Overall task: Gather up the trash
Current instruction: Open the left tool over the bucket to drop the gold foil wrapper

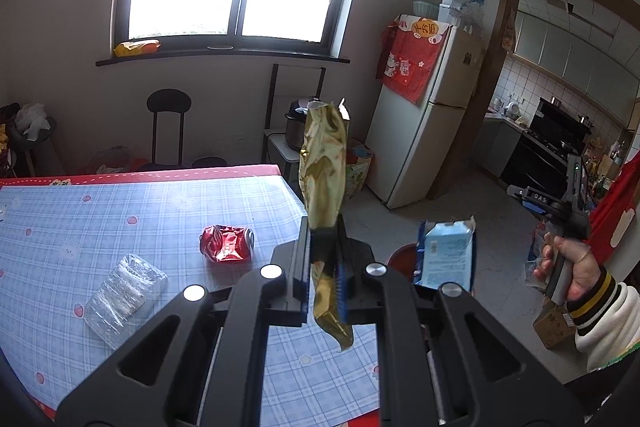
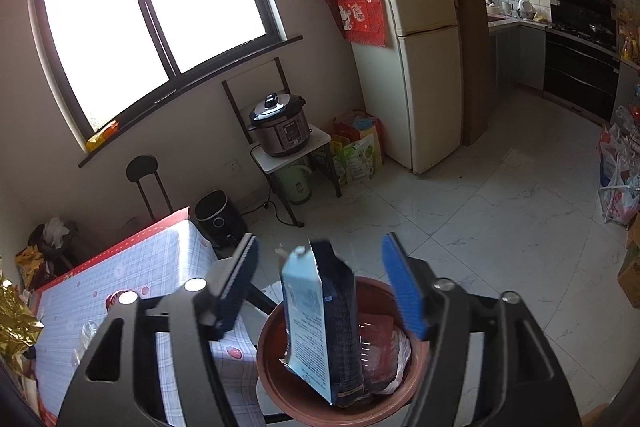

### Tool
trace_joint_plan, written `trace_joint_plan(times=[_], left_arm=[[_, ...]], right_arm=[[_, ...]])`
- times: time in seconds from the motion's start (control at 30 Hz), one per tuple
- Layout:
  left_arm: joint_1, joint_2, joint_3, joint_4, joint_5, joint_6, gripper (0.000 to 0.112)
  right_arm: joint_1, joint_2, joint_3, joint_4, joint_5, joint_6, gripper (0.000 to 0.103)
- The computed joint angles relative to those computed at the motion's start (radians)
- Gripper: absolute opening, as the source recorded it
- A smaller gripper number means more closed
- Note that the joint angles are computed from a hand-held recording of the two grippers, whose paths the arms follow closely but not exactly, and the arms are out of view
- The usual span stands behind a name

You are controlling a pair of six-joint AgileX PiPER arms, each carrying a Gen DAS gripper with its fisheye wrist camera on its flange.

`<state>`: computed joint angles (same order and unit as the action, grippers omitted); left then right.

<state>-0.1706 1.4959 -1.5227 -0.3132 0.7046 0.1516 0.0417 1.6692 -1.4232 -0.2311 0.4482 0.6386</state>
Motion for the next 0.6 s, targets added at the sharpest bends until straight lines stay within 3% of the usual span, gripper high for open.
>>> trace_joint_plan(times=[0.23, 0.4, 0.6], left_arm=[[-0.065, 0.105, -0.117, -0.048, 0.043, 0.074, 0.014], [-0.126, 0.233, -0.256, -0.106, 0.097, 0.133, 0.014], [-0.221, 0.439, -0.485, -0.147, 0.188, 0.151, 0.014]], right_arm=[[-0.016, -0.066, 0.069, -0.053, 0.035, 0.057, 0.095], [-0.020, -0.156, 0.179, -0.139, 0.056, 0.122, 0.097], [-0.065, -0.269, 0.317, -0.119, 0.055, 0.111, 0.097]])
